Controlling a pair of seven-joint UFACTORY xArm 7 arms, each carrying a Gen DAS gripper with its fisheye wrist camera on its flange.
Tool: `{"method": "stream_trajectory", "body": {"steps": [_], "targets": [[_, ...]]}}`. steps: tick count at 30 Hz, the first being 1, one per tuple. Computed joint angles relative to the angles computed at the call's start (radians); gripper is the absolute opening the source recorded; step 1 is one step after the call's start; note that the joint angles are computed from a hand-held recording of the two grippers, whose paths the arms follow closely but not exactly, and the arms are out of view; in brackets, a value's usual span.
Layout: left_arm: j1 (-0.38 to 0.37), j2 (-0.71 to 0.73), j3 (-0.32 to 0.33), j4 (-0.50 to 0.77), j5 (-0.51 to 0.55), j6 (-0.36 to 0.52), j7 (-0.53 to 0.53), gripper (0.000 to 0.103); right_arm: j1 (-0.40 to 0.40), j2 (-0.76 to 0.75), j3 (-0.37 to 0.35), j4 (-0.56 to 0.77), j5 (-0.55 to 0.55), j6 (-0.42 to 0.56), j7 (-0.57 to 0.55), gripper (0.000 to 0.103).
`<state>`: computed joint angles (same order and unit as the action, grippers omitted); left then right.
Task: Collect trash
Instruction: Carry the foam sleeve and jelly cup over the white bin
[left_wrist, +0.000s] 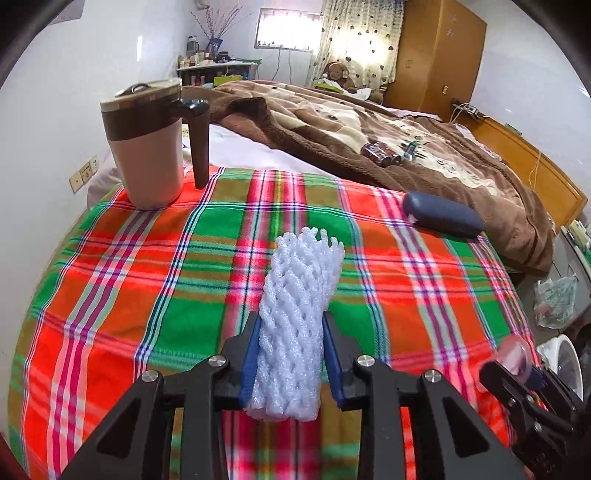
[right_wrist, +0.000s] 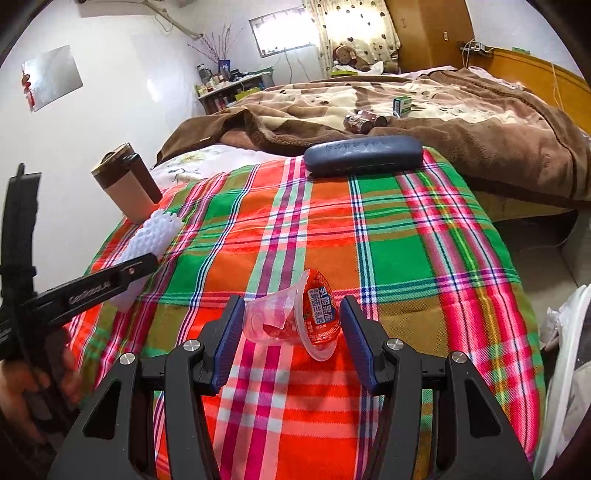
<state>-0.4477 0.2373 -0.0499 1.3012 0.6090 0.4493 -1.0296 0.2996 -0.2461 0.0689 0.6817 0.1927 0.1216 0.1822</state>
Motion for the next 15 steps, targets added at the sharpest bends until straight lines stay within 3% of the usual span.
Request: {"method": "stream_trajectory", "body": {"steps": [15], "targets": [[-0.043,-0.15,-0.108,-0.083,0.117,0.051,-0.124,0.032,-0.023,-0.228,-0.042,-0.142,-0.025,0.026,0.008,0.055]]}}
